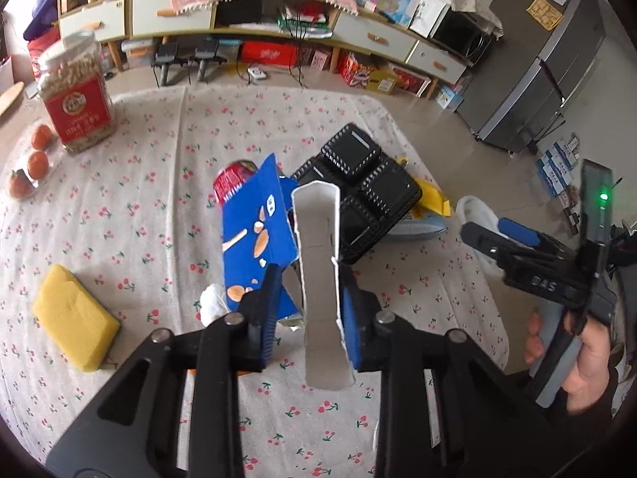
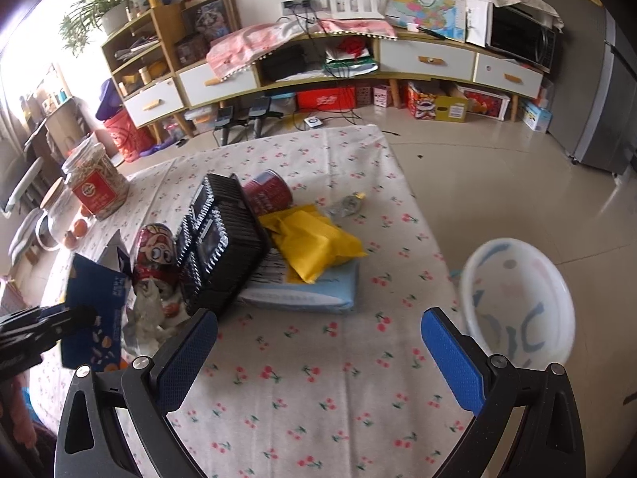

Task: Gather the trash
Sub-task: 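Grasp the white paper carton with the left gripper while the right gripper grasps the black tray, then carry the white carton and black tray with both grippers over the white bin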

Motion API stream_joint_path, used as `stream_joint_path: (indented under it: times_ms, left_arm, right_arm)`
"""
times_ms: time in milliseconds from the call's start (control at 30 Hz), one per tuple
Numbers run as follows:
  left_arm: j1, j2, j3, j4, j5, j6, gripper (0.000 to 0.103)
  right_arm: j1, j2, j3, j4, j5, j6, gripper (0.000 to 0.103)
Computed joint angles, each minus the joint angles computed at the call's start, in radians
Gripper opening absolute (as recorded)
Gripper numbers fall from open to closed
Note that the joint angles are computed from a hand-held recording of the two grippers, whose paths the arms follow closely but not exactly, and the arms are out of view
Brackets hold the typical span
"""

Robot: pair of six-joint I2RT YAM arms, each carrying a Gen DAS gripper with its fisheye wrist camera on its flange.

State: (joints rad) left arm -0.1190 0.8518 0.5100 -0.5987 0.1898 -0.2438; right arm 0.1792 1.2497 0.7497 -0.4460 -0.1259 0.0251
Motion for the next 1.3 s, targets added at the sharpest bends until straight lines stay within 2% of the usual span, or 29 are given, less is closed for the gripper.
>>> stream_joint_path:
  times_ms: [67, 300, 433, 600, 700, 767, 867, 1067, 1300]
  left_arm:
    - [0.045, -0.037, 0.0, -0.018, 0.02, 0.025, 0.03]
    - [0.142, -0.027, -0.005, 0.013, 0.052, 0.048, 0.03]
    - [0.144, -0.024, -0.001, 0.01, 0.052, 0.054, 0.03]
    - [0.135, -0.015, -0.005, 0.027, 0.018, 0.052, 0.03]
    - [0.153, -0.005, -0.008, 0.035, 0.025, 0.056, 0.03]
    - [0.161, -0.004, -0.01, 0.036, 0.026, 0.058, 0.03]
    - [0.168, -0.007, -0.011, 0.033, 0.031, 0.06, 0.03]
    - [0.158, -0.028, -0.016, 0.026, 0.023, 0.054, 0.03]
    - [0.127, -0.029, -0.02, 0.032, -0.007, 0.035, 0.03]
  right_arm:
    - [0.019, 0.024, 0.012, 0.013, -0.013, 0.01, 0.103]
    - [0.084, 0.126, 0.087, 0.108, -0.065, 0.012, 0.103]
    - [0.098, 0.221, 0.13, 0.161, -0.116, 0.024, 0.103]
    - [0.14, 0.325, 0.172, 0.194, -0.09, 0.023, 0.101]
    - [0.165, 0.377, 0.195, 0.196, -0.057, 0.015, 0.085]
    - [0.171, 0.398, 0.202, 0.186, -0.046, 0.013, 0.06]
    - [0.149, 0.385, 0.189, 0.191, -0.087, 0.019, 0.051]
    - [0.145, 0.287, 0.147, 0.177, -0.098, -0.007, 0.041]
    - [0.145, 0.201, 0.114, 0.147, -0.122, -0.036, 0.036]
